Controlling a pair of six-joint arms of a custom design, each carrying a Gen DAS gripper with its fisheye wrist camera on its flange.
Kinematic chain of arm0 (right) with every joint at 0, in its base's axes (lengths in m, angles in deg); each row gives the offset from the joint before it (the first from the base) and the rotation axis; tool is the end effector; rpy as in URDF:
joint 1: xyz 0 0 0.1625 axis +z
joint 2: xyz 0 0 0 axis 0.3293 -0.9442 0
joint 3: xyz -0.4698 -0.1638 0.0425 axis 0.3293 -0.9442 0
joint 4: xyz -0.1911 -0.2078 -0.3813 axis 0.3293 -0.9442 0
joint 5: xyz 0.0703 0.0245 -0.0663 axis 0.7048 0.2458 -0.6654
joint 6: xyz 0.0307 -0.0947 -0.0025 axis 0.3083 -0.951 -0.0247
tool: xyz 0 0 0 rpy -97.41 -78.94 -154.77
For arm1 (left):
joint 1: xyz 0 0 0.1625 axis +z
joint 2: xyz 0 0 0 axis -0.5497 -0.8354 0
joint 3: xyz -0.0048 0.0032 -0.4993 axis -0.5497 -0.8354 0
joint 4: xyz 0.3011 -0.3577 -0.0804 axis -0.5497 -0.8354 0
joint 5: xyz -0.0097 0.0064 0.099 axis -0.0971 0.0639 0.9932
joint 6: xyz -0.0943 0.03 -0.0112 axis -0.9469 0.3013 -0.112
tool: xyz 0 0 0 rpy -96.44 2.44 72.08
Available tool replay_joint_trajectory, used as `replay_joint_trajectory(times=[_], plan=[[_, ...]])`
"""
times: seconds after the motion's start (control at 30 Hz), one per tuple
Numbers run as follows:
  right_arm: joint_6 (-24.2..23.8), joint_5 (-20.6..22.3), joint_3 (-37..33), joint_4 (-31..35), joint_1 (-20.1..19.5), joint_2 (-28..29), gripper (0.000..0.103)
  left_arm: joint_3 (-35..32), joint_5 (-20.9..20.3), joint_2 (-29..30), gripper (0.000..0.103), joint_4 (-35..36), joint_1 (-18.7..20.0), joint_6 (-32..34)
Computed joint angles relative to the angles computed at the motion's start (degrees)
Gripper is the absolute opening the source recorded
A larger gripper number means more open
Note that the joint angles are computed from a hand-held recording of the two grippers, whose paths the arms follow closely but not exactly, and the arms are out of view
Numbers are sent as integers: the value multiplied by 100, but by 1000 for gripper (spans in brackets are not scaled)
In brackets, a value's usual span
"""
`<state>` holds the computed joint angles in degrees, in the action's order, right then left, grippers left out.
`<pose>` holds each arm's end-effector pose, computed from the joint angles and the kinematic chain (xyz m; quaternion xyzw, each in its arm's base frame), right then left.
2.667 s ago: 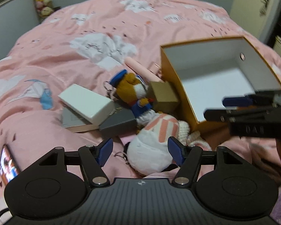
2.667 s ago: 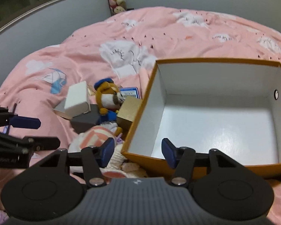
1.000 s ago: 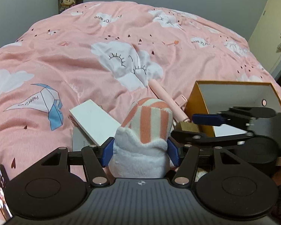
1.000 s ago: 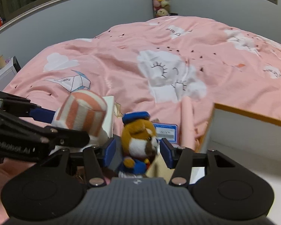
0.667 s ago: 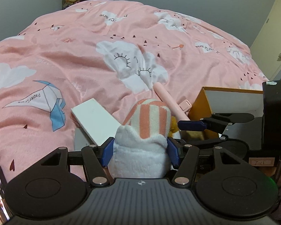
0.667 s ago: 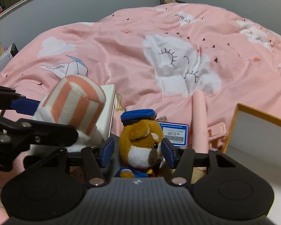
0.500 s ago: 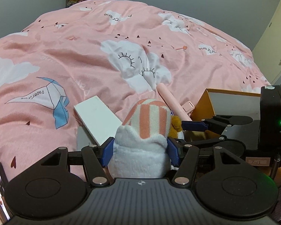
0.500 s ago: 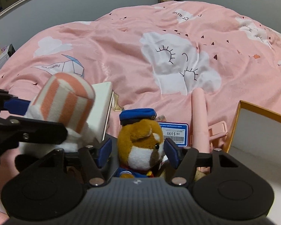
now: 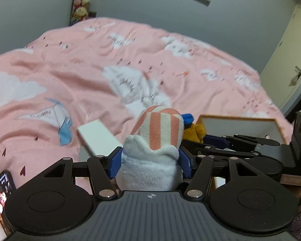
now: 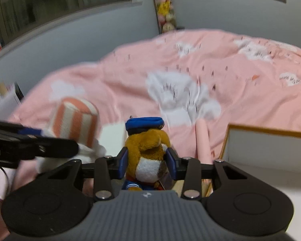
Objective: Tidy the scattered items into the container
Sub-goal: 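Carry both plushes over the orange box, left and right tools together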
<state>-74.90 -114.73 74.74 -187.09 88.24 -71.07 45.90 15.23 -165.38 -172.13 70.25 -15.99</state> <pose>0.2345 -0.4300 0.2564 0.2356 -0.8773 0.3683 0.1982 -0.3126 -0.4652 0.2395 0.2766 0.9156 -0.2517 0.1475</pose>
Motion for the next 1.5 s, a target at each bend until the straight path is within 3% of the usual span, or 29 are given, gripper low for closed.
replay_joint_trajectory(times=[0.27,0.47,0.57,0.73,0.9,1.07,1.3,1.4,1.5], plan=[[491,-16,286,-320,235,-1026,43,-82,-789,134,69,-701,-191,303],[539,-1212,429,-492,441,-1447,44,-260,-1765,684,69,-1199,-154,262],[1011,-1491,521,-14,261,-1727,44,-426,-2209,1091,69,-1201,-77,190],[1590,-1493,616,708,-224,-1977,44,-700,-2390,1622,69,-586,16,87],[1853,-1253,698,1149,-693,-2151,44,-902,-2139,1875,69,375,-1,-35],[1668,-1036,619,1686,-954,-2212,44,-1066,-2001,2001,69,867,31,-237],[1451,-574,376,2741,-1335,-2323,44,-1220,-1640,2195,69,1289,-54,-400],[1557,-152,257,3328,-1621,-2452,44,-1240,-1567,2206,71,1369,-93,-345],[1498,-4,255,3423,-1725,-2469,44,-1234,-1574,2190,73,1428,-110,-187]])
